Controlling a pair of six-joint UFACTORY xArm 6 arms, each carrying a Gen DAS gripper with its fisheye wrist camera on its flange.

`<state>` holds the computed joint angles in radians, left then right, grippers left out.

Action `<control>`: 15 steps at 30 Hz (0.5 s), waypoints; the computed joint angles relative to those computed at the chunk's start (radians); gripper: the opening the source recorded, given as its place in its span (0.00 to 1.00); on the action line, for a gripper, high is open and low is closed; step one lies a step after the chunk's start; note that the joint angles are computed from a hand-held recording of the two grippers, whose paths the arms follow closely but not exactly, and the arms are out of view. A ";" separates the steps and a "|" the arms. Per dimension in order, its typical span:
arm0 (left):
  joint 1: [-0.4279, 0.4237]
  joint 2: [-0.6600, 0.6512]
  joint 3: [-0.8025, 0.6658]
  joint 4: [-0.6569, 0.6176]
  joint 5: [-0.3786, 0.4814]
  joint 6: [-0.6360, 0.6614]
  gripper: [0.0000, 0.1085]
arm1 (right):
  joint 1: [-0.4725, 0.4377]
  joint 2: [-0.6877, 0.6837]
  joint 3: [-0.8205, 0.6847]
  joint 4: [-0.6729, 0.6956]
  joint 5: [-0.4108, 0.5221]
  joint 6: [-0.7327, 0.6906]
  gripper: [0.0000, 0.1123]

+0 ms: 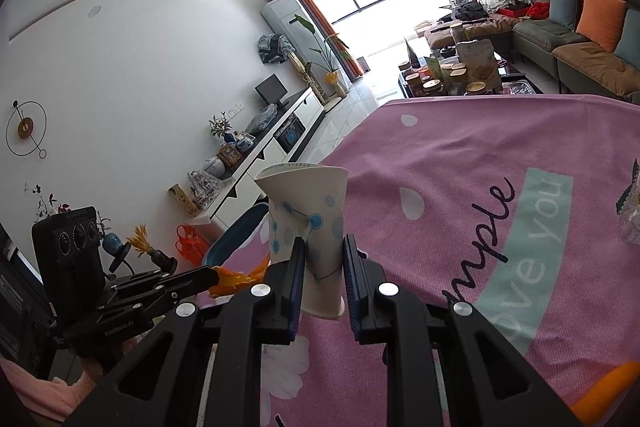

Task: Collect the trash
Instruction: 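Carry the paper cup and orange peel over the teal bin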

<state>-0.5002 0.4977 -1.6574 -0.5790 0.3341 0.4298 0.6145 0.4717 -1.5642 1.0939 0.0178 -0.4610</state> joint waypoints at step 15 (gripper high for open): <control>0.021 -0.050 0.062 0.013 -0.048 -0.007 0.03 | 0.001 0.040 -0.057 -0.045 0.036 0.028 0.16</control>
